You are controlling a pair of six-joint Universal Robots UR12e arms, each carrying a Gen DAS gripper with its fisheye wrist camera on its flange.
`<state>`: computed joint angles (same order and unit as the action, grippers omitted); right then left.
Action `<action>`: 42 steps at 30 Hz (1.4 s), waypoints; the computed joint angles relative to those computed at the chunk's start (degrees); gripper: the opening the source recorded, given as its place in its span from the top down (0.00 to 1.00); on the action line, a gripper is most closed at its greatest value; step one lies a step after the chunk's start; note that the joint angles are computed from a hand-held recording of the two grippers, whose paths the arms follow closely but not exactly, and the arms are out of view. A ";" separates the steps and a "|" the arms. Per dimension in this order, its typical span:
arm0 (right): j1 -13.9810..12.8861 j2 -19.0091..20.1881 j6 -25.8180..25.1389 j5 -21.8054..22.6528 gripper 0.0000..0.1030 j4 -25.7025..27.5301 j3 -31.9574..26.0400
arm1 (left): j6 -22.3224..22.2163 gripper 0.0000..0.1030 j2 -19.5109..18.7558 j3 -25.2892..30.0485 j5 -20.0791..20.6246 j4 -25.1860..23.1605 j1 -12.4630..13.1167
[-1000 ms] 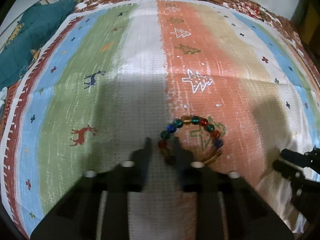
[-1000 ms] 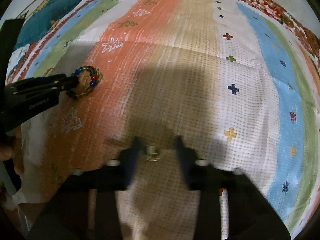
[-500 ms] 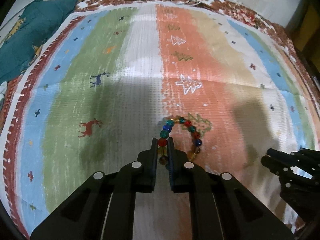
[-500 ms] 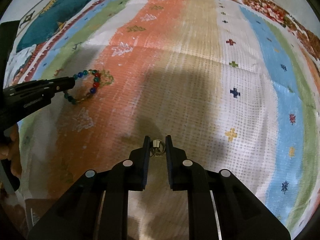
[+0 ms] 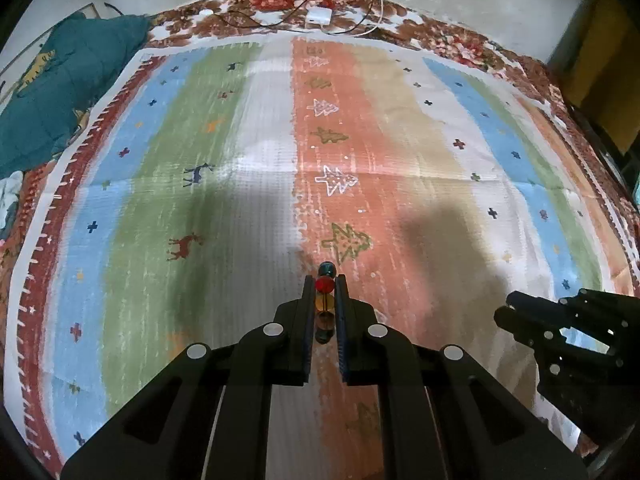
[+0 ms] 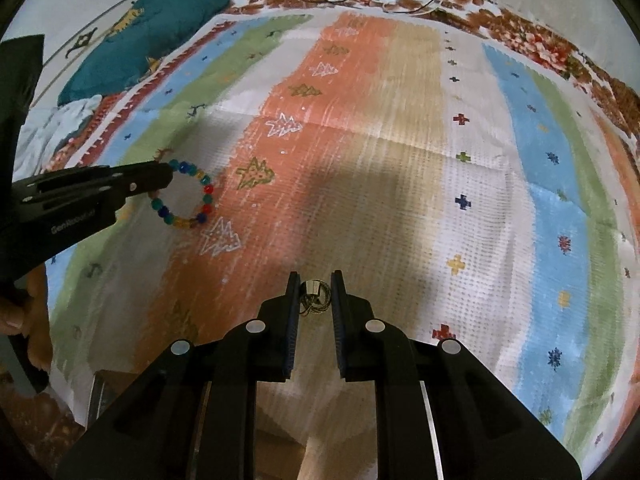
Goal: Organize jewelry
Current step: 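Carry the multicolour bracelet and gold ring over the silver tin with both tools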
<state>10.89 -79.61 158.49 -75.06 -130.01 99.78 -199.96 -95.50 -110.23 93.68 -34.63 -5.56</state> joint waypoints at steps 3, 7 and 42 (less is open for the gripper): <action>-0.26 -0.56 0.05 0.50 0.84 -0.30 0.35 | 0.08 0.91 0.54 -0.18 0.18 0.11 -0.26; -0.50 -1.44 -0.02 1.05 0.84 -0.75 0.95 | -0.03 0.91 1.12 -0.44 0.27 0.51 -0.74; -2.34 -8.52 -1.89 4.79 0.84 -3.19 6.63 | -1.18 0.91 7.60 -4.75 -0.12 6.38 -5.04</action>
